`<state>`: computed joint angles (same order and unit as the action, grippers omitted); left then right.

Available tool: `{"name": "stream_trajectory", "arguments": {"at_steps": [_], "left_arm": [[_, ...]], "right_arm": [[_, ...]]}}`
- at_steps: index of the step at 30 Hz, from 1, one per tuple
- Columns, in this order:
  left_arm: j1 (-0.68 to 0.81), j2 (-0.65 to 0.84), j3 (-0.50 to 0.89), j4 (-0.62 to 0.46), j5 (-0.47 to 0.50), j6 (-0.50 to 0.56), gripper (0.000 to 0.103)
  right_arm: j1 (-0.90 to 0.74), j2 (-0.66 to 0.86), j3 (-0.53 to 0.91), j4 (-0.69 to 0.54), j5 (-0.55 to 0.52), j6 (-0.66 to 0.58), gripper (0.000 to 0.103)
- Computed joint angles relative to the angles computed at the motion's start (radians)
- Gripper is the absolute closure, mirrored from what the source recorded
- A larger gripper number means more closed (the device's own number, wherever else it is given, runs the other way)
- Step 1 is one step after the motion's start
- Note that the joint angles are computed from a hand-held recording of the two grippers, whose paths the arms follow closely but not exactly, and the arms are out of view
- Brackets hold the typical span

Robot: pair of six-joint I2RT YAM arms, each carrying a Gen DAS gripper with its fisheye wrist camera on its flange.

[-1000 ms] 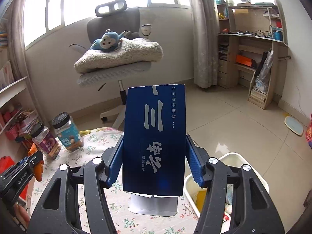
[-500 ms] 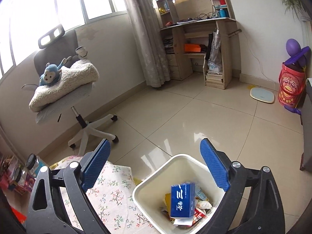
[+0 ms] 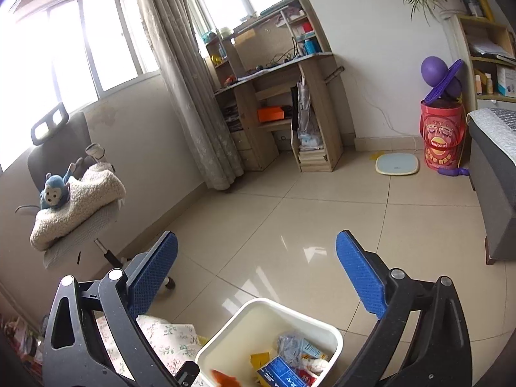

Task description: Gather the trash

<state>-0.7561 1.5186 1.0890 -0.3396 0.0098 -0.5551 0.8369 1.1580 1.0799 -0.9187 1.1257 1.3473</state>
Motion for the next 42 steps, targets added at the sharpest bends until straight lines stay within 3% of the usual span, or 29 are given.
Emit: {"name": "stream_trajectory", "arguments": {"at_steps": [6, 10, 12, 15, 17, 19, 23, 28, 35, 42], "left_arm": [[0.04, -0.166, -0.051, -0.094, -0.164, 0.077, 0.015], [0.088, -0.37, -0.128, -0.135, -0.299, 0.107, 0.008], [0.092, -0.496, -0.174, -0.145, -0.426, 0.137, 0.007], [0.066, -0.666, -0.233, -0.125, -0.695, 0.225, 0.007], [0.082, -0.757, -0.252, -0.116, -0.787, 0.292, 0.007], [0.165, -0.819, -0.249, -0.141, -0.741, 0.326, 0.007], [0.393, -0.88, -0.262, -0.186, -0.575, 0.365, 0.007], [0.622, -0.893, -0.279, -0.25, -0.398, 0.429, 0.007], [0.834, -0.853, -0.268, -0.316, -0.217, 0.463, 0.007], [0.845, -0.856, -0.276, -0.339, -0.205, 0.472, 0.007]], "right_arm": [[0.094, 0.06, 0.055, -0.037, 0.07, 0.021, 0.007], [0.208, 0.177, 0.17, -0.193, 0.149, 0.164, 0.007], [0.263, 0.259, 0.259, -0.308, 0.189, 0.253, 0.007], [0.331, 0.392, 0.408, -0.483, 0.212, 0.374, 0.007], [0.37, 0.436, 0.456, -0.454, 0.194, 0.323, 0.007], [0.395, 0.459, 0.469, -0.346, 0.141, 0.2, 0.007], [0.422, 0.558, 0.526, -0.23, 0.073, 0.077, 0.007], [0.427, 0.618, 0.504, 0.065, 0.019, -0.182, 0.007], [0.435, 0.714, 0.598, 0.072, 0.007, -0.242, 0.007], [0.452, 0.76, 0.657, 0.052, 0.047, -0.284, 0.007]]}}
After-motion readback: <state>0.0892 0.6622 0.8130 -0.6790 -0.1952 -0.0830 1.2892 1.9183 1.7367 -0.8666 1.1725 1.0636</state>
